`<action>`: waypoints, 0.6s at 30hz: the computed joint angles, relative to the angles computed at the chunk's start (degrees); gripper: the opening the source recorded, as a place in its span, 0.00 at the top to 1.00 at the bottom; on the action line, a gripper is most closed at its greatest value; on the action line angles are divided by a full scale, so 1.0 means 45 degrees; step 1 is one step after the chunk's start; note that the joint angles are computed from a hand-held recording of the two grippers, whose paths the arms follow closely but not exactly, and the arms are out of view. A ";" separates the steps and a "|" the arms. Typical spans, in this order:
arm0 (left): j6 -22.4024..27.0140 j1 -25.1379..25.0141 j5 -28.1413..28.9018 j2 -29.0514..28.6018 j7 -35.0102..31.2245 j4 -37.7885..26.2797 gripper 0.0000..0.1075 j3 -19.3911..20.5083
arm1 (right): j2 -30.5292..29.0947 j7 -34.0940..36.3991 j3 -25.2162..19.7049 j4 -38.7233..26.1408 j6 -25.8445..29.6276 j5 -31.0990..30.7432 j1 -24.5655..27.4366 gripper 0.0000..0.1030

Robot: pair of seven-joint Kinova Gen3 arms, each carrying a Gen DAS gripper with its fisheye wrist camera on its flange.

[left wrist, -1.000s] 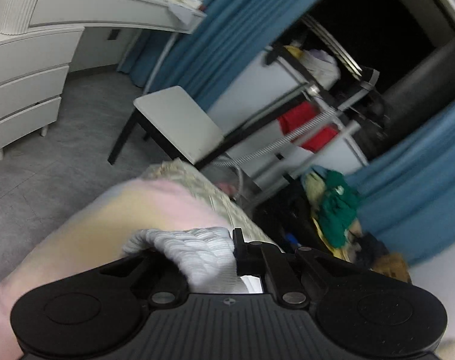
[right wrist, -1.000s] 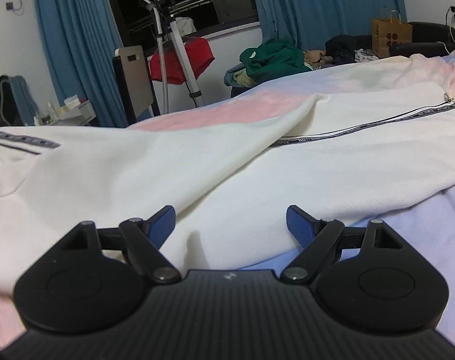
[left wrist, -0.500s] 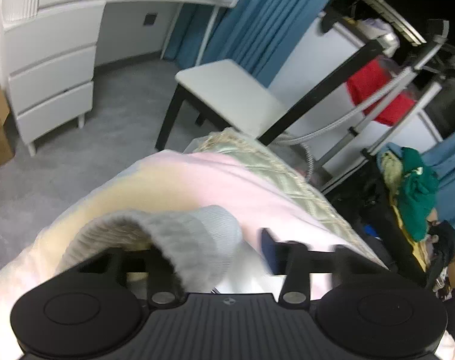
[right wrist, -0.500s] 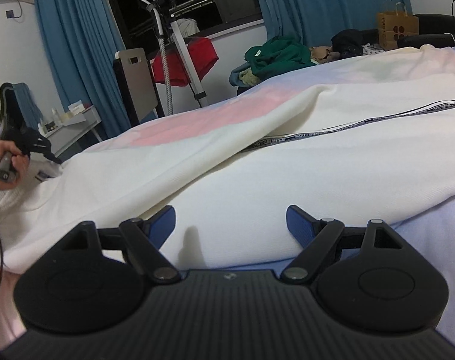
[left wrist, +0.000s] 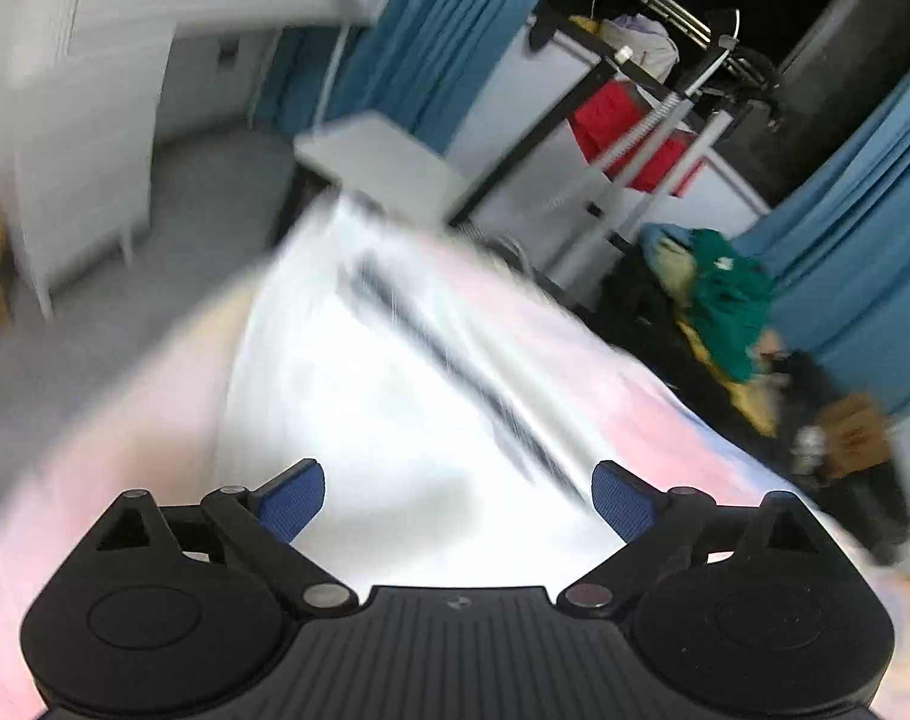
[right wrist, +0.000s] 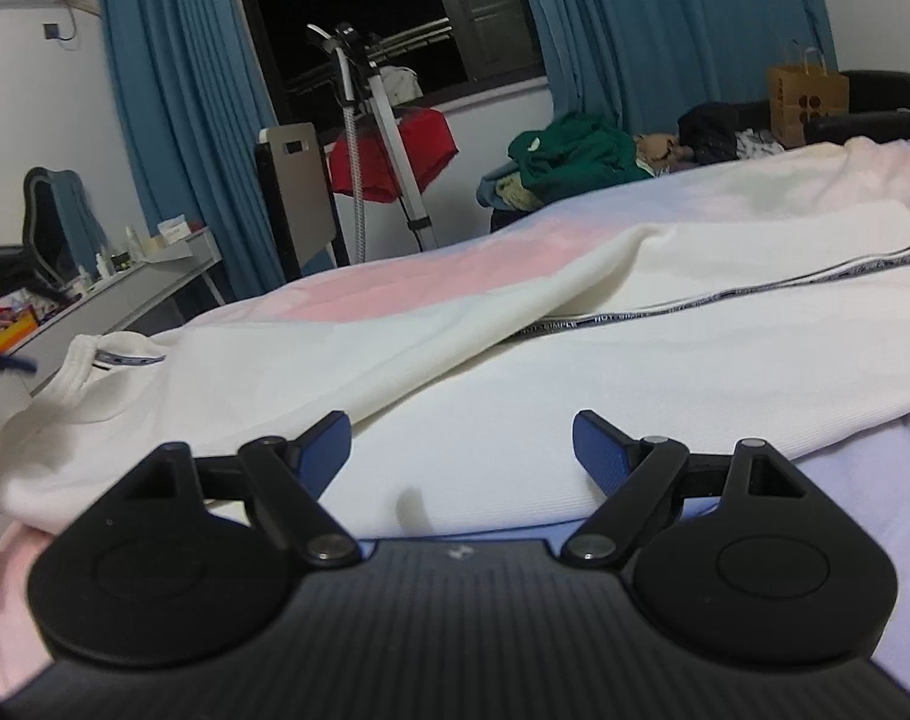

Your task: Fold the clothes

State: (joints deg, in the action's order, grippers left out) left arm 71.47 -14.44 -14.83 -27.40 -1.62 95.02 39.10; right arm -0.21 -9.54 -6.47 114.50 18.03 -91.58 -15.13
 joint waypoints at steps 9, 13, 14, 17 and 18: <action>-0.1879 -0.0710 0.4093 -0.4898 0.3554 0.3440 0.13 0.0880 | -0.0793 0.0487 0.0077 0.0523 -0.0271 0.0039 -0.0083 0.20; -0.1782 -0.1195 0.4825 -0.6211 0.3748 0.3442 0.11 0.0510 | -0.0961 -0.0110 0.0149 0.0606 -0.0361 0.0502 -0.0119 0.20; -0.1444 -0.1377 0.4937 -0.6480 0.3727 0.3255 0.10 0.0598 | -0.0961 -0.0332 0.0140 0.0568 -0.0485 0.0712 -0.0168 0.20; -0.0115 -0.2000 0.5467 -0.6891 0.3827 0.2521 0.10 0.0873 | -0.0947 -0.0891 0.0182 0.0489 -0.0801 0.1193 -0.0369 0.20; 0.0211 -0.2124 0.5778 -0.6910 0.3955 0.2407 0.10 0.0930 | -0.0918 -0.1118 0.0206 0.0453 -0.0844 0.1359 -0.0426 0.20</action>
State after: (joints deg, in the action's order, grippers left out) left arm 72.42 -24.00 11.17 -58.50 16.18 105.85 43.28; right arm -4.34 -14.57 -5.54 116.54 14.24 -85.46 -17.05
